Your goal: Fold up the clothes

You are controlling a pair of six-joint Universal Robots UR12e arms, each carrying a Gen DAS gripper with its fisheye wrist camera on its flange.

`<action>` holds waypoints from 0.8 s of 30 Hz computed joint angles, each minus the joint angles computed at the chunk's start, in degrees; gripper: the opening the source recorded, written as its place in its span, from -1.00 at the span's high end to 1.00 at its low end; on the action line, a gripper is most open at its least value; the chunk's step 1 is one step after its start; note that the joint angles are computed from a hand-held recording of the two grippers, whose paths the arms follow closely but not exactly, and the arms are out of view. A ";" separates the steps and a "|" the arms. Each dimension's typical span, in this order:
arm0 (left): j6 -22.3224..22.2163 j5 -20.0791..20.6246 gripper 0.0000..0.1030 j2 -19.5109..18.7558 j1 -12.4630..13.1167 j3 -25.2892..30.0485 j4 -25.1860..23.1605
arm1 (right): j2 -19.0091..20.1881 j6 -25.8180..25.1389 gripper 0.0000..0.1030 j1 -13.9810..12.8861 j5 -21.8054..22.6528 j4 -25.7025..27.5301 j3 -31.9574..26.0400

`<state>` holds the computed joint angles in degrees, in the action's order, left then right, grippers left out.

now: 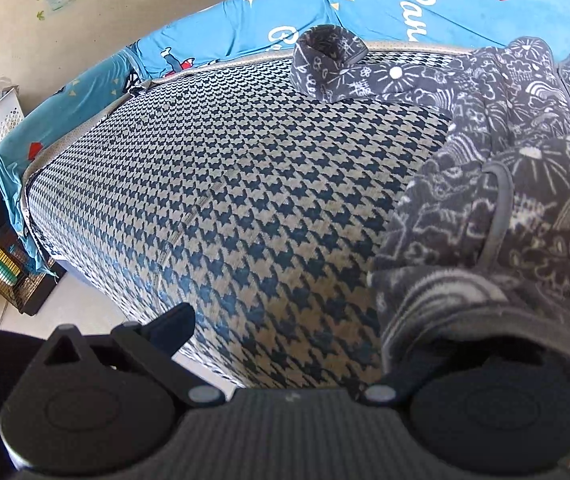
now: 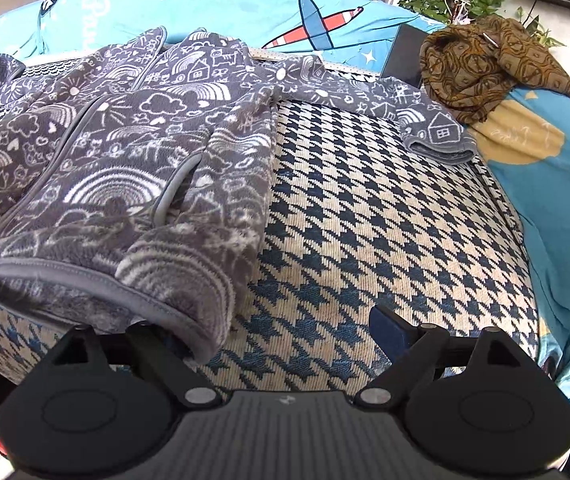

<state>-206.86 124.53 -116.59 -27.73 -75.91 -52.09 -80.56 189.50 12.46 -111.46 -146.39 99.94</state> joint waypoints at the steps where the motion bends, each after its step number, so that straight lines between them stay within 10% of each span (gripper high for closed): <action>1: 0.50 -0.15 -1.00 0.09 -0.13 -0.15 -0.16 | -0.20 0.18 -0.71 0.04 0.40 0.16 0.20; 24: 10.73 -13.37 -1.00 7.07 -1.81 -10.29 17.65 | -5.28 4.47 -0.71 1.56 5.75 -9.91 6.68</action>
<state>-196.13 111.16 -109.52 -29.54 -86.20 -34.44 -85.85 193.96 14.02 -105.71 -156.31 106.62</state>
